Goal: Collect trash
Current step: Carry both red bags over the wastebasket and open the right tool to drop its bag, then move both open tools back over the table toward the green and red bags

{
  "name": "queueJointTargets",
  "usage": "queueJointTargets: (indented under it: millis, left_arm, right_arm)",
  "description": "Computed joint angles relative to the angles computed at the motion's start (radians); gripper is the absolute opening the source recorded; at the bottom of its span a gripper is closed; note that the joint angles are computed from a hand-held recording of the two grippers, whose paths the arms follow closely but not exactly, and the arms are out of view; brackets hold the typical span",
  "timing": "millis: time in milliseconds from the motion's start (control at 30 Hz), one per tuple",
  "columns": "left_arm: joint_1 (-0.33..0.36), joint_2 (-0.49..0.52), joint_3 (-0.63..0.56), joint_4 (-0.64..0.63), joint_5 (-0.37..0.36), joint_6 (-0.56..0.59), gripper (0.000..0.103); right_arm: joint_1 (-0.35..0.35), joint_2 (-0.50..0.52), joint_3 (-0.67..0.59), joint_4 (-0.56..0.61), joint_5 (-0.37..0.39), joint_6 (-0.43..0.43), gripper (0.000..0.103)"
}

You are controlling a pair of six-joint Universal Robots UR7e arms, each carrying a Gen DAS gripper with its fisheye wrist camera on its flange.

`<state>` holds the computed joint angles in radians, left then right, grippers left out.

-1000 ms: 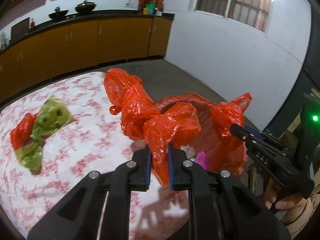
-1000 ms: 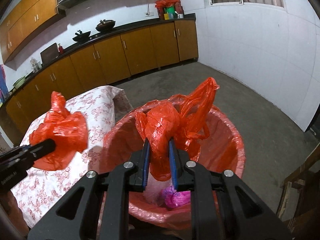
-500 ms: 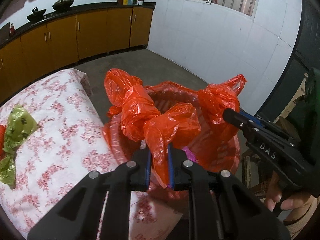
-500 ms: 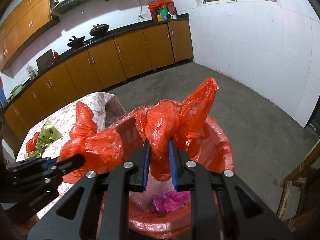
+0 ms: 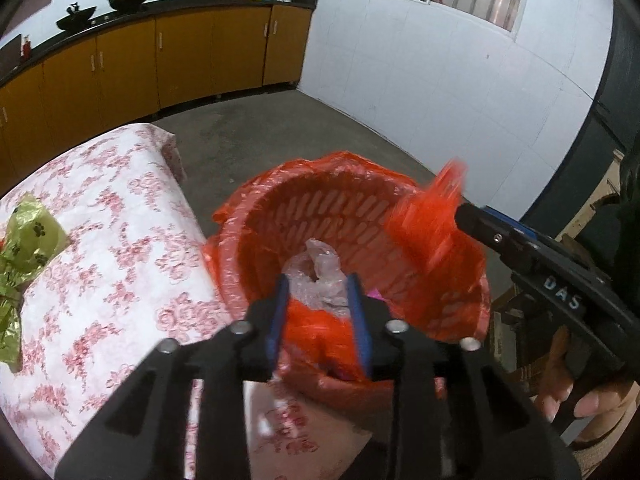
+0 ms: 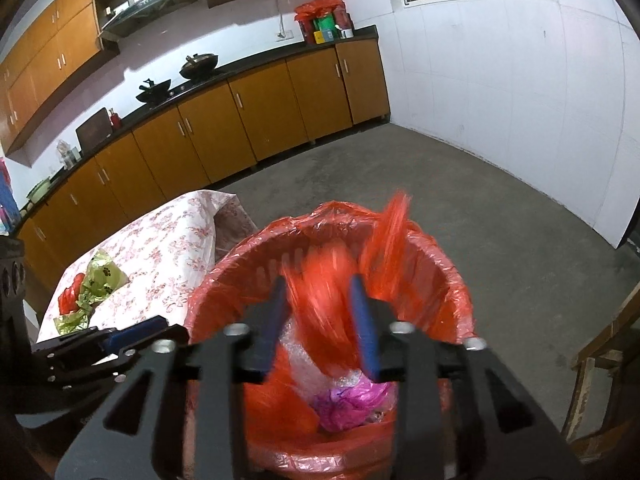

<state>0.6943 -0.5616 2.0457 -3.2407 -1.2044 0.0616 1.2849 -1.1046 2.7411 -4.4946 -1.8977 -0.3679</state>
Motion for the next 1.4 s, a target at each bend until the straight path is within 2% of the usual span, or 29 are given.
queueJointTargets:
  millis: [33,100,167,267,433,600,900,1100,1267,1400]
  left_arm:
    - [0.003,-0.005,0.003,-0.003,0.006,0.0,0.039]
    - [0.009,-0.021,0.021,-0.019,0.026,-0.003,0.045]
    - [0.007,-0.034,0.04,-0.041,0.059,-0.008,0.056]
    - [-0.001,-0.051,0.079,-0.101,0.13,-0.004,0.067]
    - [0.01,-0.092,0.12,-0.136,0.22,0.0,0.075]
    - [0.036,-0.148,0.173,-0.196,0.31,-0.001,0.08]
    - [0.096,-0.248,0.272,-0.339,0.499,0.061,0.082]
    - [0.164,-0.309,0.301,-0.445,0.603,0.11,0.084]
    - [0.232,-0.368,0.3,-0.509,0.637,0.129,0.086]
    - [0.275,-0.391,0.282,-0.561,0.66,0.164,0.088]
  right_arm:
    - [0.0,0.003,0.001,-0.009,0.001,0.0,0.05]
    - [0.003,0.004,0.002,-0.014,-0.004,0.003,0.052]
    - [0.01,0.005,0.0,-0.016,-0.017,0.008,0.055]
    - [0.033,0.016,-0.009,-0.028,-0.055,0.002,0.06]
    - [0.105,0.069,-0.043,-0.081,-0.147,-0.036,0.071]
    - [0.182,0.102,-0.083,-0.058,-0.199,-0.046,0.075]
    - [0.338,0.176,-0.19,0.072,-0.254,-0.057,0.075]
    - [0.454,0.268,-0.32,0.205,-0.275,-0.059,0.075]
    - [0.523,0.359,-0.454,0.342,-0.278,-0.043,0.062]
    - [0.545,0.42,-0.55,0.474,-0.26,0.0,0.052]
